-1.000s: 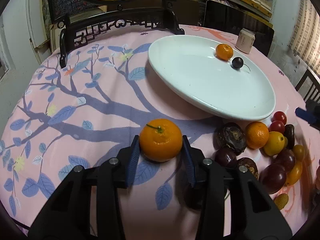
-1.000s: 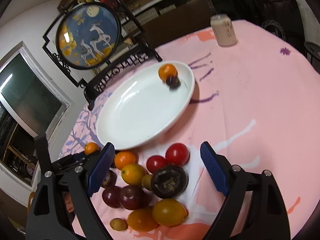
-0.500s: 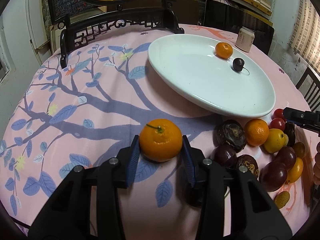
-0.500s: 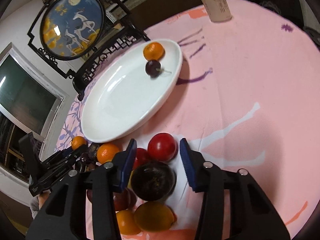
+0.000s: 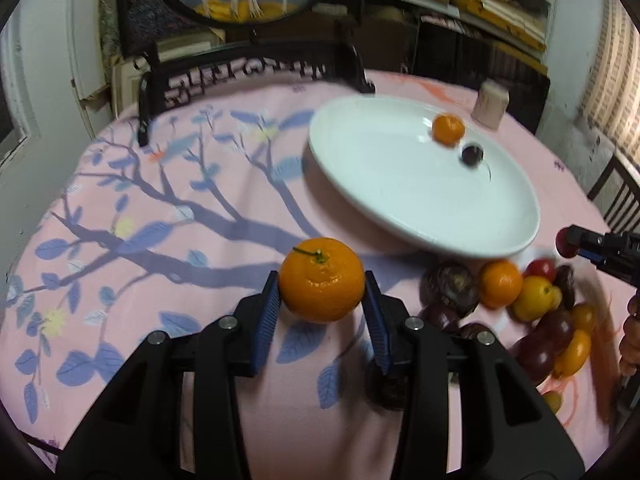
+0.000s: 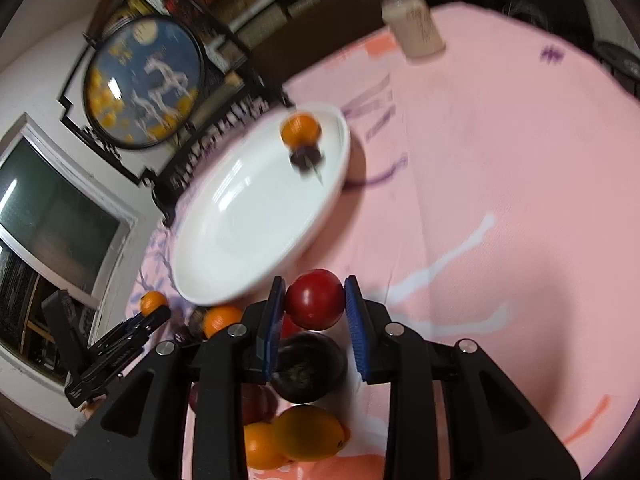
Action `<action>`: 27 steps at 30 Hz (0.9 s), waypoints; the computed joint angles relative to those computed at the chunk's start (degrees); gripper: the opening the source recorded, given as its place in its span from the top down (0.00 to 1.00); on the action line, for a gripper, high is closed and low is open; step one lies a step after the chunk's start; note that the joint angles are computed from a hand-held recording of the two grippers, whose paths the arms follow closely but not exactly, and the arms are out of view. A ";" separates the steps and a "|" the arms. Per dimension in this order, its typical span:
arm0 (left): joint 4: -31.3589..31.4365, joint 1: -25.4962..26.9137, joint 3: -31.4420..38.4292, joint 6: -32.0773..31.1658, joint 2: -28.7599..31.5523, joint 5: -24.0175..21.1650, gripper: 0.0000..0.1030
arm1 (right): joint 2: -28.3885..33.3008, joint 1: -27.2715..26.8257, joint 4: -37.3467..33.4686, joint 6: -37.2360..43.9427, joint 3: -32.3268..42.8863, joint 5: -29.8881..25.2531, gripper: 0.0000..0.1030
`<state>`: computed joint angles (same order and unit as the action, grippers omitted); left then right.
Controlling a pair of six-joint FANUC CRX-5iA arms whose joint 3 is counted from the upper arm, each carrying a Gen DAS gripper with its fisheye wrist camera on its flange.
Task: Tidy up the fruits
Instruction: 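Lower both held fruits onto the white plate and open both tools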
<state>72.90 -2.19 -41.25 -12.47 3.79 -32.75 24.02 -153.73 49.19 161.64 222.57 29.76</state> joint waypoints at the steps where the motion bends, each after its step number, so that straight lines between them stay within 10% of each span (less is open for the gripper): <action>1: 1.17 0.12 -0.01 -0.33 -0.62 -1.14 0.60 | -0.20 3.51 3.90 -3.92 -1.45 3.86 0.70; 5: -6.57 0.24 5.19 7.91 1.13 -7.41 0.60 | -2.22 2.08 2.88 2.82 -5.15 4.61 0.70; 10: -5.47 -7.18 6.84 7.93 2.74 -1.07 0.57 | -8.26 -6.20 -4.91 17.81 -9.03 -2.56 0.69; 12: -0.68 -8.99 5.65 4.39 2.73 0.83 0.42 | -9.18 -4.74 -0.54 12.86 -9.73 -1.49 0.38; 17: 0.03 -6.95 4.76 0.71 1.91 -1.72 0.37 | -7.33 3.04 9.80 0.83 -9.69 8.26 0.37; 27: 2.55 -2.98 -0.49 -5.64 -1.32 -3.82 0.30 | -6.07 4.55 7.39 -1.15 -7.51 7.03 0.31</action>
